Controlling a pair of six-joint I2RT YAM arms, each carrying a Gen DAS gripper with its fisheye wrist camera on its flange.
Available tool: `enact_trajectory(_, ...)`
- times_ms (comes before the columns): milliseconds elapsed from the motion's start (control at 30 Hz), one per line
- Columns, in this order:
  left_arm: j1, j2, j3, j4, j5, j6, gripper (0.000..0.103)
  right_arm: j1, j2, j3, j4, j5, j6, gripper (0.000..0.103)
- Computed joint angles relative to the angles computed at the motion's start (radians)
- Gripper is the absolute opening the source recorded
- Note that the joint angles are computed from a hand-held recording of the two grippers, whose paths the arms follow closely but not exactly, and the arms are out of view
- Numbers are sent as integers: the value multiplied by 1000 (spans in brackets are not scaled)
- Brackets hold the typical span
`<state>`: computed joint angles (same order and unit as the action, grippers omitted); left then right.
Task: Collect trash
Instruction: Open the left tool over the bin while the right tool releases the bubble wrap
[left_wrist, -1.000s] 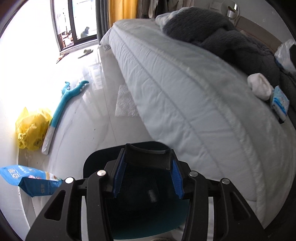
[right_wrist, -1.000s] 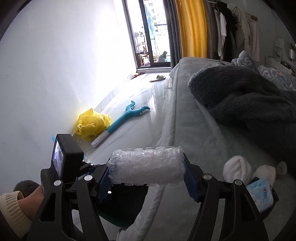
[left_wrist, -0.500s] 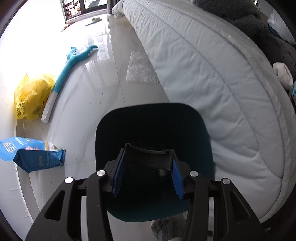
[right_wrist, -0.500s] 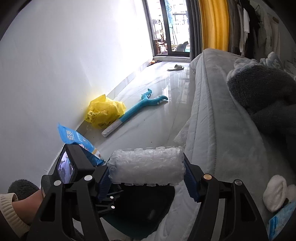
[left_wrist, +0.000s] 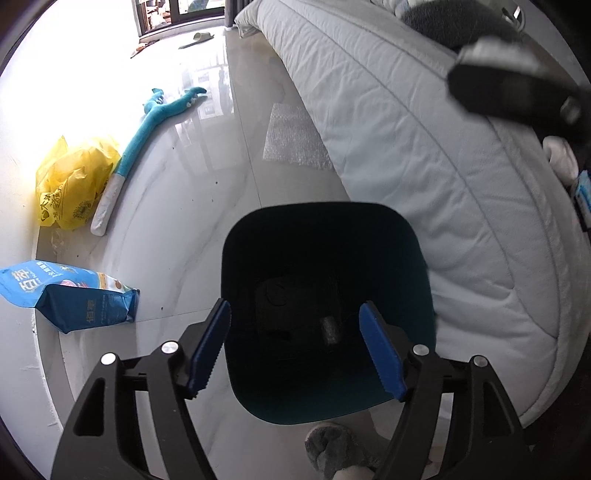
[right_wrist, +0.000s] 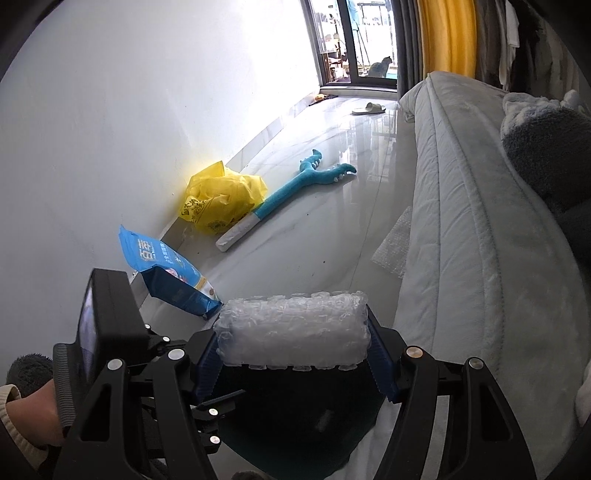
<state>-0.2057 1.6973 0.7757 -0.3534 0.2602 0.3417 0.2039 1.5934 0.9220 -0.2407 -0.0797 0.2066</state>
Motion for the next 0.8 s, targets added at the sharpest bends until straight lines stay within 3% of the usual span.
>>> enact_trajectory(200, 58, -87, -2, -28, 47, 14, 81, -3, 84, 4, 23, -10, 24, 68)
enact_trajectory(433, 132, -191, -21, -16, 96, -1, 82, 15, 189, 28, 36, 6, 47, 68)
enact_trajectory(567, 175, -234, -18, -20, 164, -6, 86, 34, 239, 49, 36, 12, 63, 68)
enact_trajectory(800, 169, -314, -38, -10, 191, 4, 90, 28, 311, 54, 37, 4, 83, 68)
